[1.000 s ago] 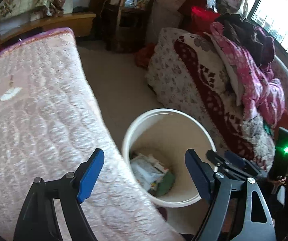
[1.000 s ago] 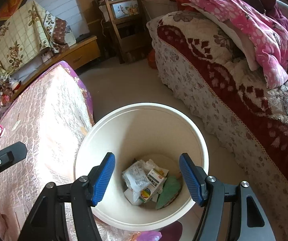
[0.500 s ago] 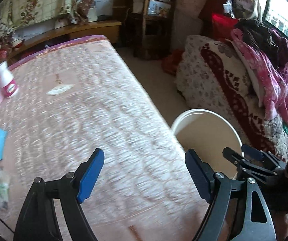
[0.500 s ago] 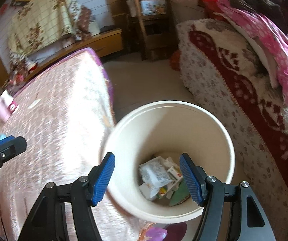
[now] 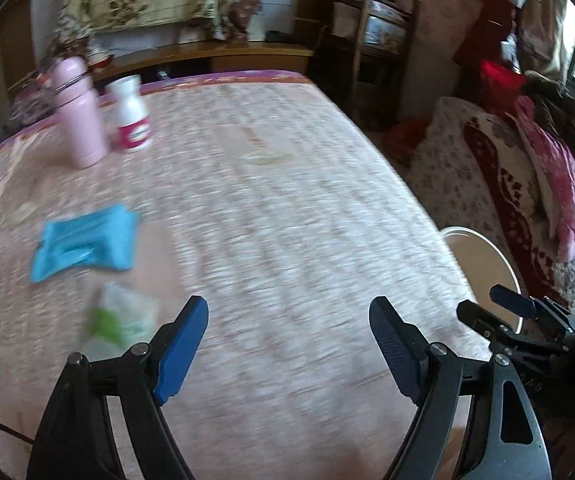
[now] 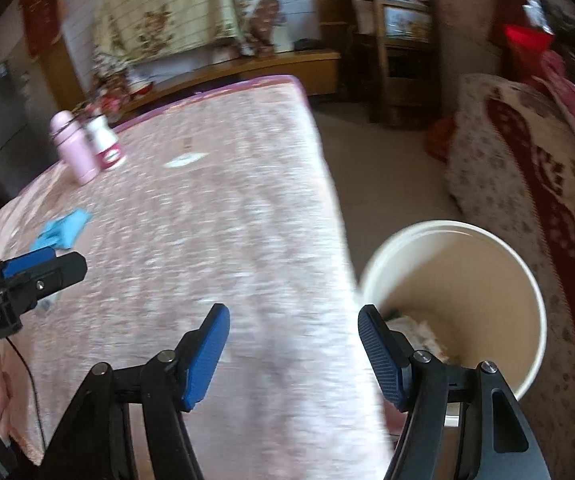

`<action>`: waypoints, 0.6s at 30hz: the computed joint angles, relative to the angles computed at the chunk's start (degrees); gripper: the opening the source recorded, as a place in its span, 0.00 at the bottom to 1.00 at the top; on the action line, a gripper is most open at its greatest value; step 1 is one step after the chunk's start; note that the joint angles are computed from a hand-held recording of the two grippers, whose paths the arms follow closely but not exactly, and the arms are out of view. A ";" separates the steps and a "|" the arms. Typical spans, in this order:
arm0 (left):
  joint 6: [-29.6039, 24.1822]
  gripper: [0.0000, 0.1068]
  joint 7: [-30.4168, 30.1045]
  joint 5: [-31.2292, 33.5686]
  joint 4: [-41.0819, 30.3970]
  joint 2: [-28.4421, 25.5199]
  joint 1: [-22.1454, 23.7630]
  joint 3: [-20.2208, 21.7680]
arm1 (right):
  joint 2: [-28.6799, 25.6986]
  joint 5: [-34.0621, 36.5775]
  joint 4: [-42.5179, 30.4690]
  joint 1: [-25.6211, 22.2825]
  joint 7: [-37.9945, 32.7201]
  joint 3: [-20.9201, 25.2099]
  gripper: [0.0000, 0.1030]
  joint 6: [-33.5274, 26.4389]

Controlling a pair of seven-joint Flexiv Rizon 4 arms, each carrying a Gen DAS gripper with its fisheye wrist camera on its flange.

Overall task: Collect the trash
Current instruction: 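Move both open grippers back over the mattress toward the remaining packets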

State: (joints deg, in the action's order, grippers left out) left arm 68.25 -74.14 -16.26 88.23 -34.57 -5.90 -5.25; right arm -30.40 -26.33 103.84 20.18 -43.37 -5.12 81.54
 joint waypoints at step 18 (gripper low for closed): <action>-5.08 0.78 -1.17 5.46 -1.38 -3.25 4.20 5.80 | -7.21 7.34 -12.62 1.13 -11.36 10.25 0.68 -6.65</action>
